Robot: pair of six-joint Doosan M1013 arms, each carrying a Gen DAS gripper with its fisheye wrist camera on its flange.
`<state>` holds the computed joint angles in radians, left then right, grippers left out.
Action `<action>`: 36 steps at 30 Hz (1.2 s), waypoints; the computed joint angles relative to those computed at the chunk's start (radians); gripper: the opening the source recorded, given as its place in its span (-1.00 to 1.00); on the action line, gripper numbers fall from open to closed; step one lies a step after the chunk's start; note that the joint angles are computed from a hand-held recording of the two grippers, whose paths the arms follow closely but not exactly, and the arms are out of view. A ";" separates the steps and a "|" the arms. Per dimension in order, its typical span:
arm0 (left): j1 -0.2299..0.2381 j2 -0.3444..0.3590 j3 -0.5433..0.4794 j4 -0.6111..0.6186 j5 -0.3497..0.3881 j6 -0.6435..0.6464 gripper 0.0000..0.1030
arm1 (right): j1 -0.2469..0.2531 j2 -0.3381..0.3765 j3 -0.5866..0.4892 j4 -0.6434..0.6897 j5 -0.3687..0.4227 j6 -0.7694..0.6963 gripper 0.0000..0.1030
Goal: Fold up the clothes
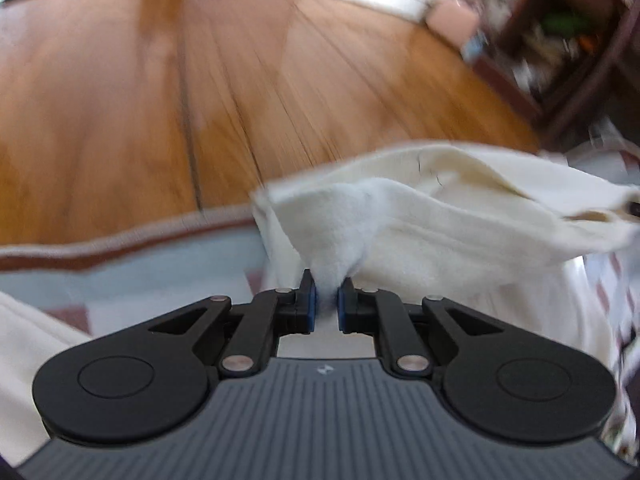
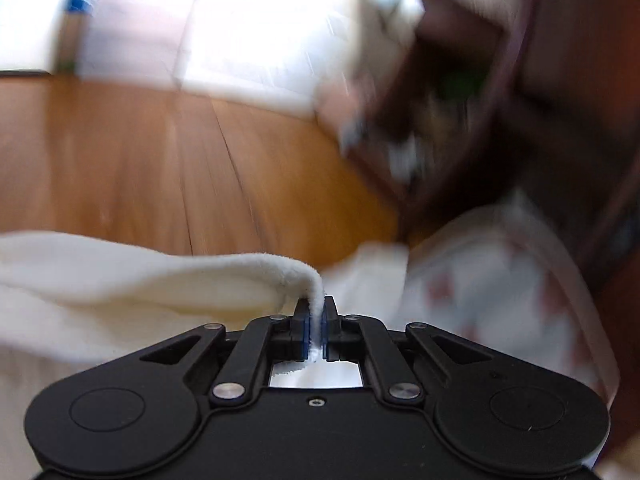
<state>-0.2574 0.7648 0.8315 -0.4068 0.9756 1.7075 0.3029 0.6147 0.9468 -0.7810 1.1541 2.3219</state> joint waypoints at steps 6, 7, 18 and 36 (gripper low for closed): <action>0.023 0.010 -0.016 -0.069 0.063 0.051 -0.77 | -0.058 -0.030 0.109 0.204 -0.001 0.176 -0.91; 0.035 -0.001 0.006 -0.126 0.033 0.077 -0.77 | -0.069 -0.043 0.131 0.244 -0.028 0.213 -0.91; 0.061 -0.091 0.174 -0.527 -0.195 0.492 -0.20 | -0.122 -0.149 0.289 0.428 -0.324 0.308 -0.88; -0.048 -0.027 0.073 0.040 0.074 0.381 0.76 | -0.139 -0.102 0.232 0.411 -0.366 0.316 -0.85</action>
<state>-0.3057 0.7378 0.9045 -0.3667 1.0495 2.0883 0.1644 0.5129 1.1786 -0.3697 0.7877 2.6376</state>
